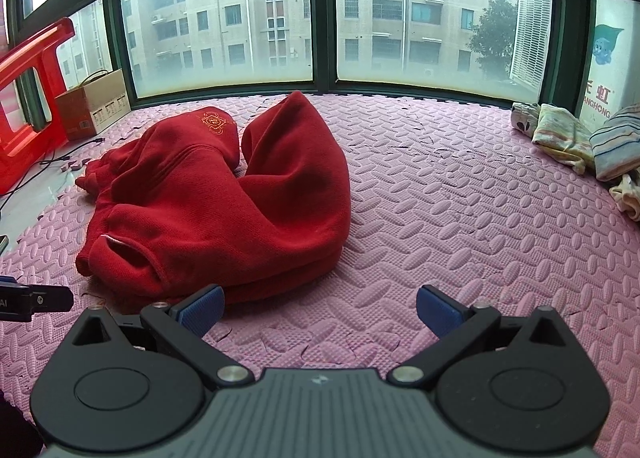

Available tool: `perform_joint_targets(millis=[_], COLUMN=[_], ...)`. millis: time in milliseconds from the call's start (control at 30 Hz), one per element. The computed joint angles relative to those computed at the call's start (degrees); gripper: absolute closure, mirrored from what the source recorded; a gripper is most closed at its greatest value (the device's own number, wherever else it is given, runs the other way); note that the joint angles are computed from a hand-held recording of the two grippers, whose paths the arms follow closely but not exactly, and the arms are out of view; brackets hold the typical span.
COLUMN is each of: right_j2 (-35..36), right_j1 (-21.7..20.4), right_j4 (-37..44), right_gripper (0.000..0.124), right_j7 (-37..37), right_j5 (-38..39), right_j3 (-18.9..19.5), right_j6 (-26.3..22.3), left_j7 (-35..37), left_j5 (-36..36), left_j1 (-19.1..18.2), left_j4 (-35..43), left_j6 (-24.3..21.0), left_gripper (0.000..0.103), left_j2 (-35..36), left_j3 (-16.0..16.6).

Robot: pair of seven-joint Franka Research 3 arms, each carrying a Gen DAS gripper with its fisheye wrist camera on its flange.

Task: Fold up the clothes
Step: 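Move both tools toward the crumpled red hoodie on the mat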

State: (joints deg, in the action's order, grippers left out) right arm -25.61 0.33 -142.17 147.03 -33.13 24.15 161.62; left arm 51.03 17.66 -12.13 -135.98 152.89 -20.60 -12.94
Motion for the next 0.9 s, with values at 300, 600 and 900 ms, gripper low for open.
perform_joint_targets(millis=[300, 600, 900], right_j2=[1.2, 2.2, 3.2], right_j1=[1.5, 2.1, 3.1], right_j4=[0.4, 1.0, 1.8], right_gripper=[0.021, 0.021, 0.021], right_j7=[-1.5, -2.2, -3.0], right_j5=[1.0, 1.5, 1.7], right_j3=[-0.8, -1.0, -1.6], right_j6=[0.5, 0.7, 0.7], left_j7=[0.7, 1.4, 2.0], left_j5=[-0.3, -0.8, -1.2], left_j1=[-0.3, -0.5, -0.6], left_j4=[0.5, 0.8, 1.3], left_j6=[-0.9, -1.0, -1.1], left_gripper=[0.0, 0.0, 0.0], left_j2=[0.7, 1.0, 1.5], left_j3=[0.1, 0.2, 0.2])
